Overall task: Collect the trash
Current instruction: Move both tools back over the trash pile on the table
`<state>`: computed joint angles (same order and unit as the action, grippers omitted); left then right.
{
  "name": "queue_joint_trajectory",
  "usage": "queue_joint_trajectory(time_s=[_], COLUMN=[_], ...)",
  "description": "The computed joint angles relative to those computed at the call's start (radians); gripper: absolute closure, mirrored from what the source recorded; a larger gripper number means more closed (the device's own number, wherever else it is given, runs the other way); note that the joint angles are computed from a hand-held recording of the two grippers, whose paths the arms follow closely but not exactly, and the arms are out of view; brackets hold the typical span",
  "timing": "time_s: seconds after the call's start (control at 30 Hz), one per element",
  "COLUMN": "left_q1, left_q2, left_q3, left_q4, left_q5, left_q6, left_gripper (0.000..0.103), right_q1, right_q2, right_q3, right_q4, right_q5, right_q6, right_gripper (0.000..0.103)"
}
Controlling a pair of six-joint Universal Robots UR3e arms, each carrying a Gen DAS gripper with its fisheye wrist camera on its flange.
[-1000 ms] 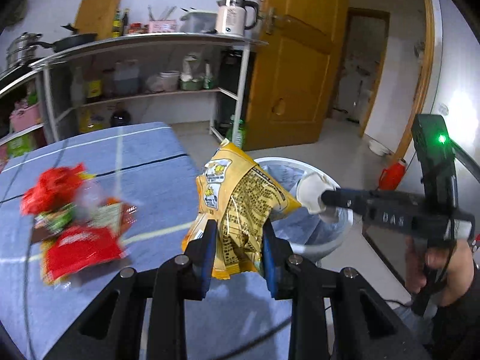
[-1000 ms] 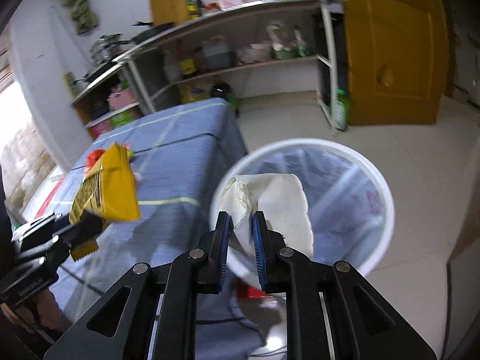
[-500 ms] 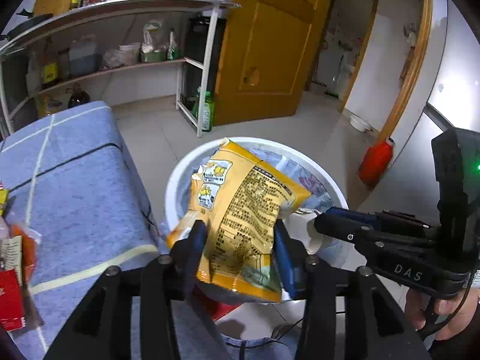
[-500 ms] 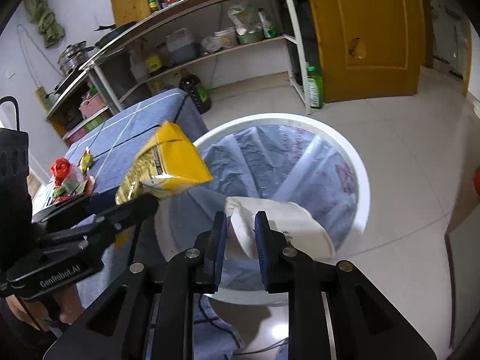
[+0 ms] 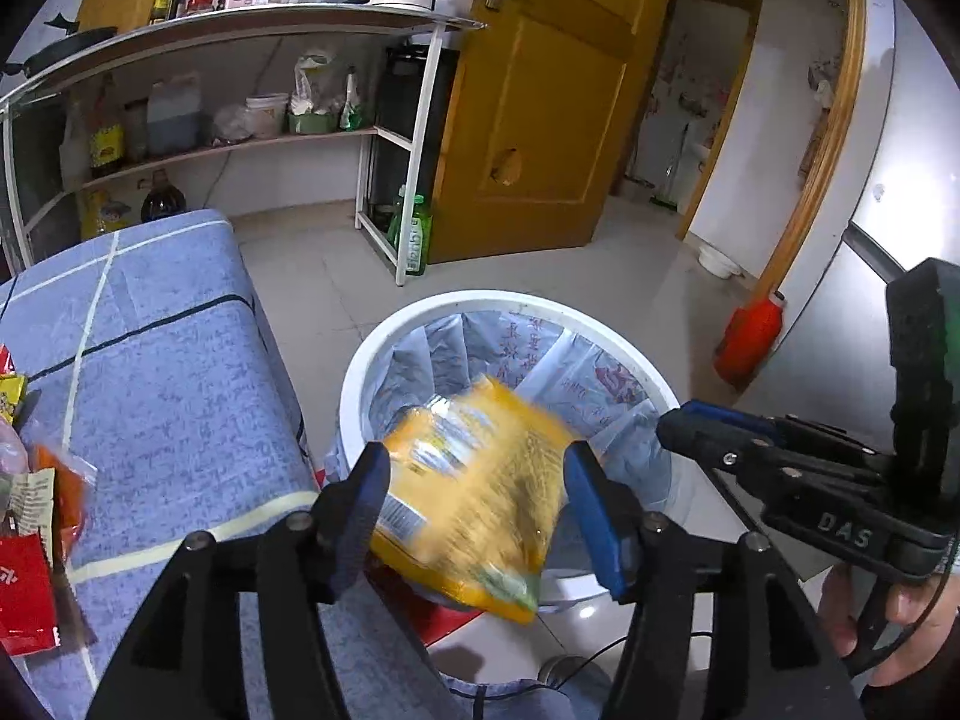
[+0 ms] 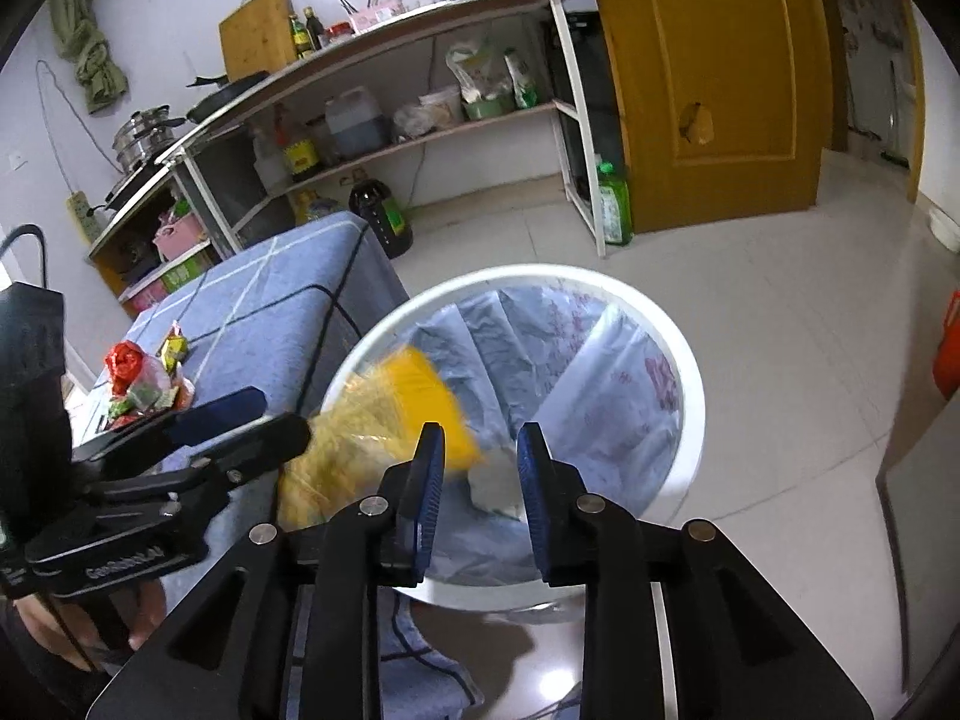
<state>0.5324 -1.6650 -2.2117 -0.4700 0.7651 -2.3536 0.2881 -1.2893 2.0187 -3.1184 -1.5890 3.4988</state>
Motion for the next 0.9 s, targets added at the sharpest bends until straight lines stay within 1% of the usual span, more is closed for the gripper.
queue_joint_trajectory(time_s=[0.13,0.23,0.33,0.47,0.6,0.77,0.9], left_q1=[0.017,0.058,0.112,0.216,0.338,0.493,0.611], left_q2=[-0.004,0.035,0.082,0.171,0.262,0.323,0.309], left_q3=[0.005,-0.011,-0.042,-0.082,-0.109,-0.107,-0.106], left_q4=[-0.008,-0.053,-0.084,-0.193,-0.319,-0.441,-0.425], left_q5=[-0.015,-0.048,-0.074,-0.115,-0.154,-0.183,-0.191], left_q6=[0.002,0.03,0.069,0.16,0.273,0.37,0.391], left_gripper=[0.041,0.041,0.041,0.041,0.041,0.041,0.04], right_q1=[0.008,0.024,0.042,0.073,0.12,0.184,0.236], right_q2=[-0.012,-0.015,-0.017,-0.005,0.033,0.11,0.193], right_q3=[-0.002,-0.009,-0.019,-0.055,-0.128,-0.26,-0.396], right_q4=[-0.004,-0.011,-0.014,-0.009,0.018,0.069,0.126], right_q5=[-0.002,-0.006,-0.007,-0.01,-0.018,-0.011,0.002], right_q6=[-0.001,-0.006,-0.009,-0.017,-0.035,-0.055,-0.076], right_gripper=[0.076,0.076,0.076,0.076,0.076,0.076,0.076])
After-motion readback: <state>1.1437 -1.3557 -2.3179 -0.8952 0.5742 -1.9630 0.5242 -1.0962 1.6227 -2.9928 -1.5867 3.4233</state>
